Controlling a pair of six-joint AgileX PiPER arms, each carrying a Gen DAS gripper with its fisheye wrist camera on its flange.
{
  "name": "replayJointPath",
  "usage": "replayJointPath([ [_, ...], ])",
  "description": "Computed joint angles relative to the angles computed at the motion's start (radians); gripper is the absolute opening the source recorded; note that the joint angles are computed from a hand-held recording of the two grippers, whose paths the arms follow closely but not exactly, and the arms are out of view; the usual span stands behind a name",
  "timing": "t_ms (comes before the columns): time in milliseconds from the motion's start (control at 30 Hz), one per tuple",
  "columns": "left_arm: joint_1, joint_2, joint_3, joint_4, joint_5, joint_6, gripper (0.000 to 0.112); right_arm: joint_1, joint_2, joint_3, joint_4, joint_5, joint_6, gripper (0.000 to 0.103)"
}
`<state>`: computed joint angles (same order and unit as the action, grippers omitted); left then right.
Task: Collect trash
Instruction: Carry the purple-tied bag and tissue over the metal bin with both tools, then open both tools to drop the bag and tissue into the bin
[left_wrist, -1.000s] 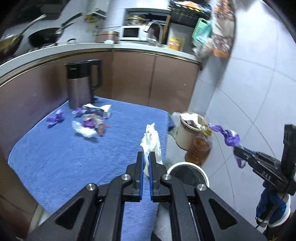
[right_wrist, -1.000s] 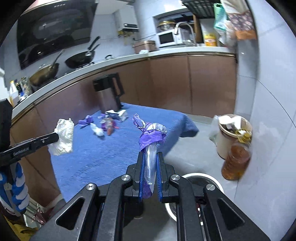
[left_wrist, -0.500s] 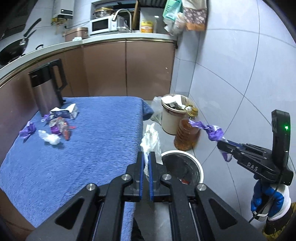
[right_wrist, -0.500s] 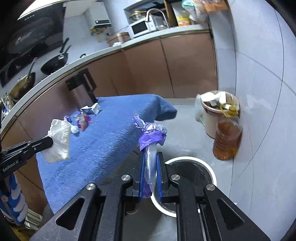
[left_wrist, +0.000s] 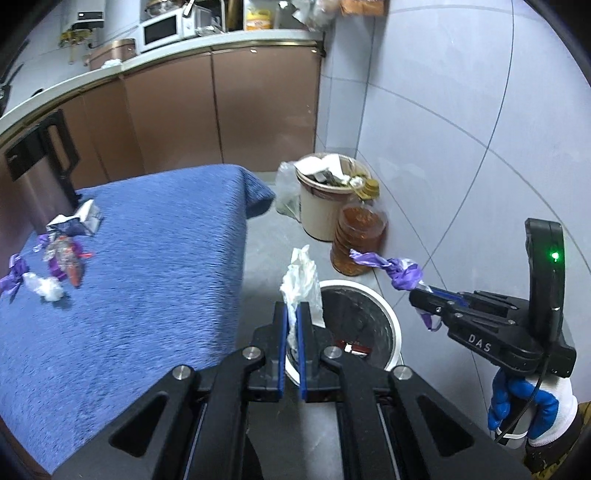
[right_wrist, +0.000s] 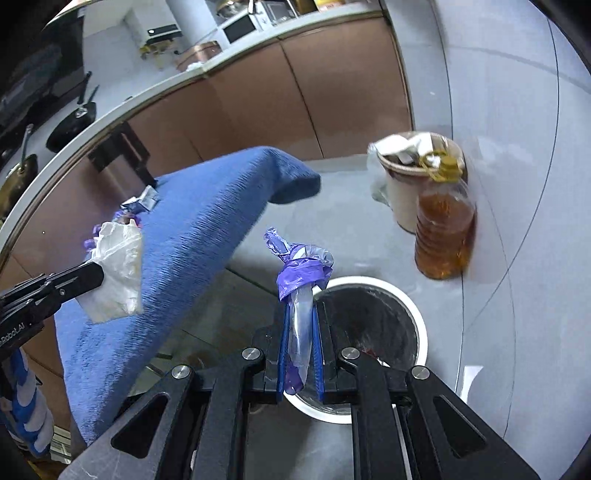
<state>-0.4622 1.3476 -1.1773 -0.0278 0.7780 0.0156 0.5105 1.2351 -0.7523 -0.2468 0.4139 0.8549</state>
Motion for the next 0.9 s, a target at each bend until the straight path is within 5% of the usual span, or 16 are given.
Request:
replayJointPath([
  [433, -0.043, 0.286, -0.115, -0.061, -0.043, 0.039, 0.005, -0.176, 0.175, 0.076, 0.407, -0.136, -0.416, 0.012],
  [767, -0.007, 0.460, -0.237, -0.223, -0.009, 0.131, 0.007, -0.208, 0.364, 0.028, 0.463, -0.193, -0.504, 0.017],
  [900, 0.014, 0.486, -0.259, -0.277, 0.014, 0.164, 0.007, -0.215, 0.406, 0.022, 0.418, -0.205, -0.457, 0.033],
])
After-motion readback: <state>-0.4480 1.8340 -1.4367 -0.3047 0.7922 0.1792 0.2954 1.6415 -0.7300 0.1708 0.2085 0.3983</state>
